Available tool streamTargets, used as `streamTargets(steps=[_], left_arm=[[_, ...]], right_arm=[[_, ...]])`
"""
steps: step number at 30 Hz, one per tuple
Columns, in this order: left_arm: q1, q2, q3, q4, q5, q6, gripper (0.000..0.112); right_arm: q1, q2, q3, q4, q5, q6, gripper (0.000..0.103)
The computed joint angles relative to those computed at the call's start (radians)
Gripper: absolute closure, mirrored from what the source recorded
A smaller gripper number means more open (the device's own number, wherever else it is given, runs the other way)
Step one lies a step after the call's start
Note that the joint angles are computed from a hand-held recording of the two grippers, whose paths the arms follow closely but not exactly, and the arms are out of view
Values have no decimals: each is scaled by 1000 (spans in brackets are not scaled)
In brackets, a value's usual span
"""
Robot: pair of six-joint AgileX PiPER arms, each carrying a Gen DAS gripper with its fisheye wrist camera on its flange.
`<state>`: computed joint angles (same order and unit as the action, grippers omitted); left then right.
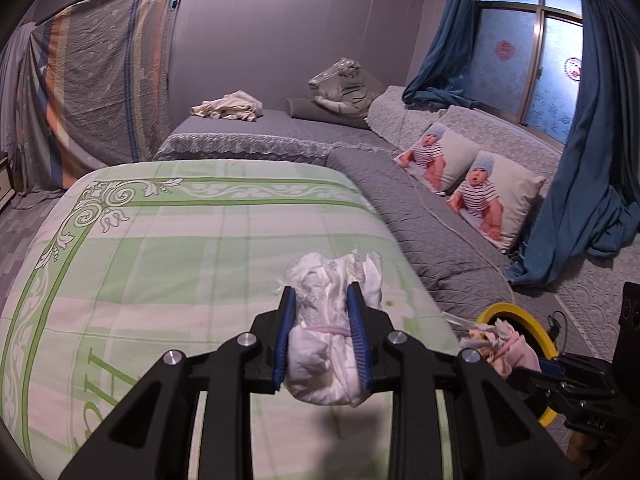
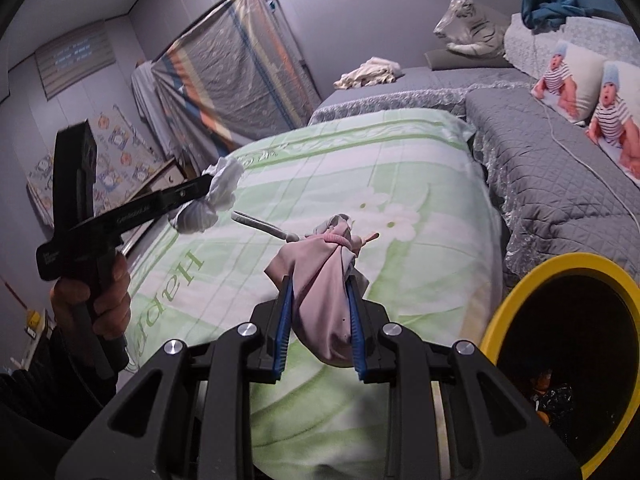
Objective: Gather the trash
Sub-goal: 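Carry the white bundle and pink cloth with both tools over the yellow bin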
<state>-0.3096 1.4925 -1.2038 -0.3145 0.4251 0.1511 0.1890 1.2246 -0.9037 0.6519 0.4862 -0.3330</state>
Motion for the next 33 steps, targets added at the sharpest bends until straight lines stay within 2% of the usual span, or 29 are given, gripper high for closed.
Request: streamTargets(steps=[6, 13, 16, 24, 33], left_arm=[[-94, -47, 23, 37, -18, -49, 87], [-216, -74, 24, 115, -38, -124, 87], [-262, -74, 16, 145, -41, -154, 87], [-369, -54, -9, 241, -54, -252, 87], [-479, 14, -81, 361, -51, -352, 87]], right_arm=[[-116, -143, 95, 127, 27, -109, 79], [-272, -248, 149, 230, 105, -209, 79], [-326, -278, 165, 263, 129, -237, 79], [-611, -340, 213, 426, 286, -391, 79], [-836, -411, 268, 475, 359, -467, 79]])
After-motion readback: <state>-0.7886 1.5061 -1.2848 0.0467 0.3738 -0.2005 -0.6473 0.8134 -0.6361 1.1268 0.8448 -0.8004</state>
